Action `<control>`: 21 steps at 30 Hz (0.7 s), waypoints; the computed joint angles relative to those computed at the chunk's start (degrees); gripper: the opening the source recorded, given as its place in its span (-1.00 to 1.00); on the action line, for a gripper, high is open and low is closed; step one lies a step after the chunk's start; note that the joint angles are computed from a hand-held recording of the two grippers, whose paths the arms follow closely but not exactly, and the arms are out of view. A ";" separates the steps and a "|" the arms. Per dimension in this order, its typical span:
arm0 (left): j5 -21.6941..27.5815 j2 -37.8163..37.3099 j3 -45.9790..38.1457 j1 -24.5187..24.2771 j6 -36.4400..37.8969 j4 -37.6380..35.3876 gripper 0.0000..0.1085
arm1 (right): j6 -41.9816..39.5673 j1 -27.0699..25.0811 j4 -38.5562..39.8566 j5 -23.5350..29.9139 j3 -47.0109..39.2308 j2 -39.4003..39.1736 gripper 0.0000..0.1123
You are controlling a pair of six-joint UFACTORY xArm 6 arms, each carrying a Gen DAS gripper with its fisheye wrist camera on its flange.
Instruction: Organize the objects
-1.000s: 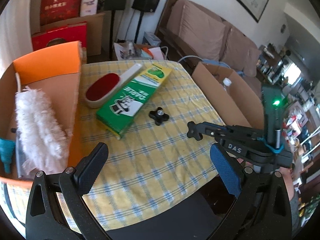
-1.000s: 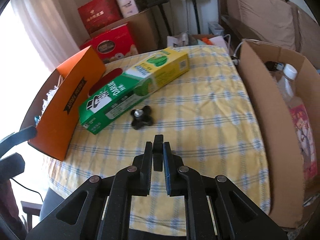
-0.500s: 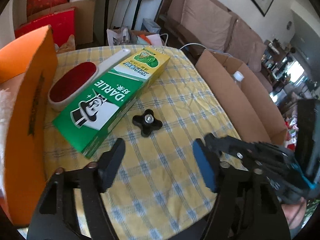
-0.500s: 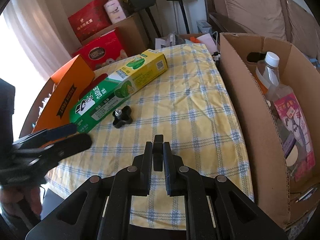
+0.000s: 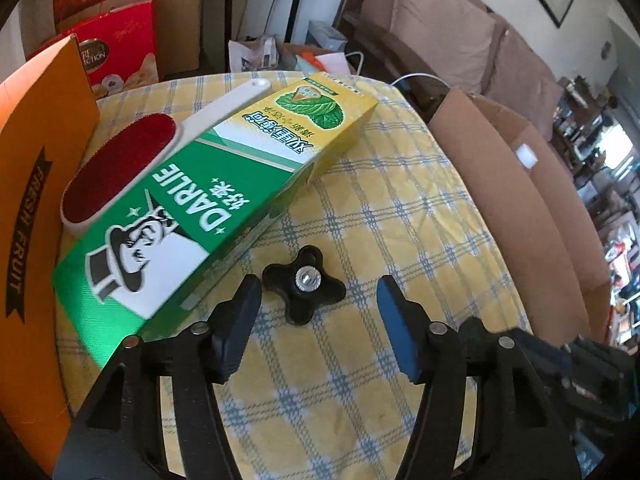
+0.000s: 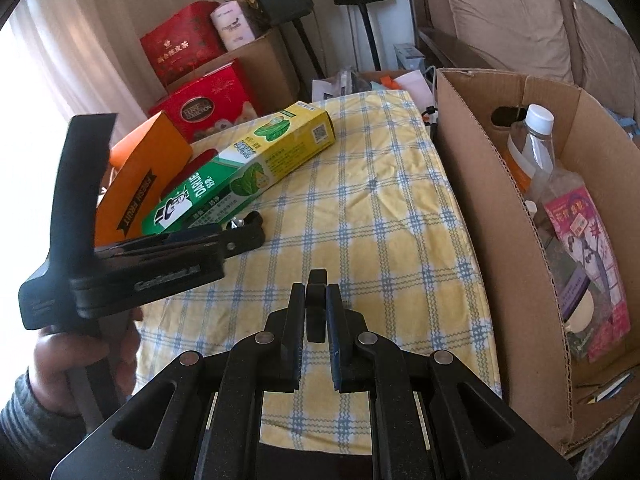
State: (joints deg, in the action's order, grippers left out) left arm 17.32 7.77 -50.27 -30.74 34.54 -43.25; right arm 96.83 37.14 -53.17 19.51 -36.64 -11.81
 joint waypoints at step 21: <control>-5.49 -1.96 3.97 -1.10 8.59 -7.64 -0.39 | 2.36 -0.68 1.40 0.90 2.43 -1.21 -0.16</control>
